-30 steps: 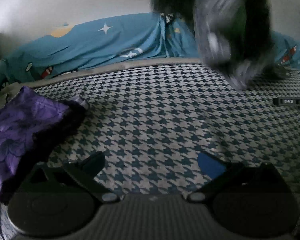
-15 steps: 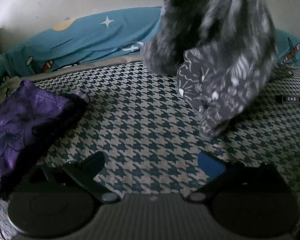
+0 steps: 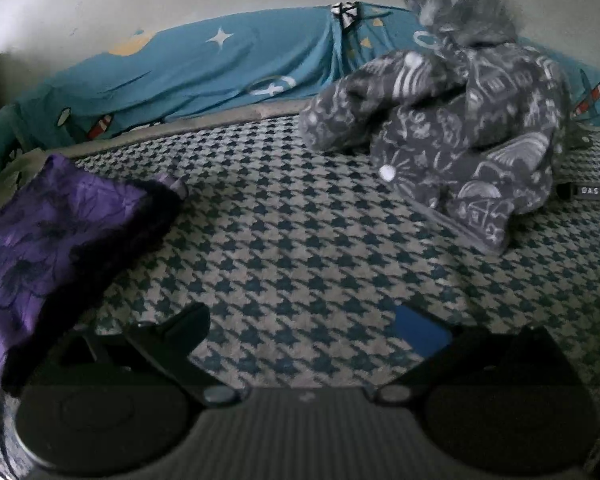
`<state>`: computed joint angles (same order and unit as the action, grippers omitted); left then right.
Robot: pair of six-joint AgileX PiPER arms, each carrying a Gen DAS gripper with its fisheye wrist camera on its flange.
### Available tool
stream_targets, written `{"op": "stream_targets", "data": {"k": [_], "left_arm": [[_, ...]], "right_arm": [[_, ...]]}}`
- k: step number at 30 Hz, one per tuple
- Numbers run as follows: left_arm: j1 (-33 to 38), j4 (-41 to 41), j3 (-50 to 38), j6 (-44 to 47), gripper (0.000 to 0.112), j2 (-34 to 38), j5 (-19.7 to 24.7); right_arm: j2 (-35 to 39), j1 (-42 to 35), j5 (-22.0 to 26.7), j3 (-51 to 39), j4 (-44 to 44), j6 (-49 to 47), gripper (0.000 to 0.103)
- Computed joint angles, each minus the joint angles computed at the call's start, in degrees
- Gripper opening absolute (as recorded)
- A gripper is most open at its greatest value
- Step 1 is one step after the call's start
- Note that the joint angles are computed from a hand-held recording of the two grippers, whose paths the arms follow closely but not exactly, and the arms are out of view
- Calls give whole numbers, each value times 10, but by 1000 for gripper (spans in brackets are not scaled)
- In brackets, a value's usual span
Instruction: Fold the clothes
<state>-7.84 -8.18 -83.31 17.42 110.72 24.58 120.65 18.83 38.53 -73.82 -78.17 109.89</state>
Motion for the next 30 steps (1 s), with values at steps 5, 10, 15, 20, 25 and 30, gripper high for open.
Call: {"op": "stream_targets", "data": {"k": [5, 10, 15, 20, 25, 30], "left_arm": [[16, -31, 7, 25, 103, -7, 9], [39, -52, 19, 41, 103, -20, 2], [71, -68, 5, 33, 103, -14, 27], [72, -28, -14, -9, 103, 3, 53], [53, -3, 4, 7, 103, -4, 47], [41, -17, 14, 59, 103, -9, 59]], "right_arm": [[-1, 0, 0, 0, 1, -1, 103], [1, 0, 1, -2, 1, -1, 103], [1, 0, 1, -3, 1, -2, 103], [2, 0, 1, -3, 2, -2, 103], [2, 0, 1, -4, 2, -3, 103], [2, 0, 2, -4, 2, -3, 103]]}}
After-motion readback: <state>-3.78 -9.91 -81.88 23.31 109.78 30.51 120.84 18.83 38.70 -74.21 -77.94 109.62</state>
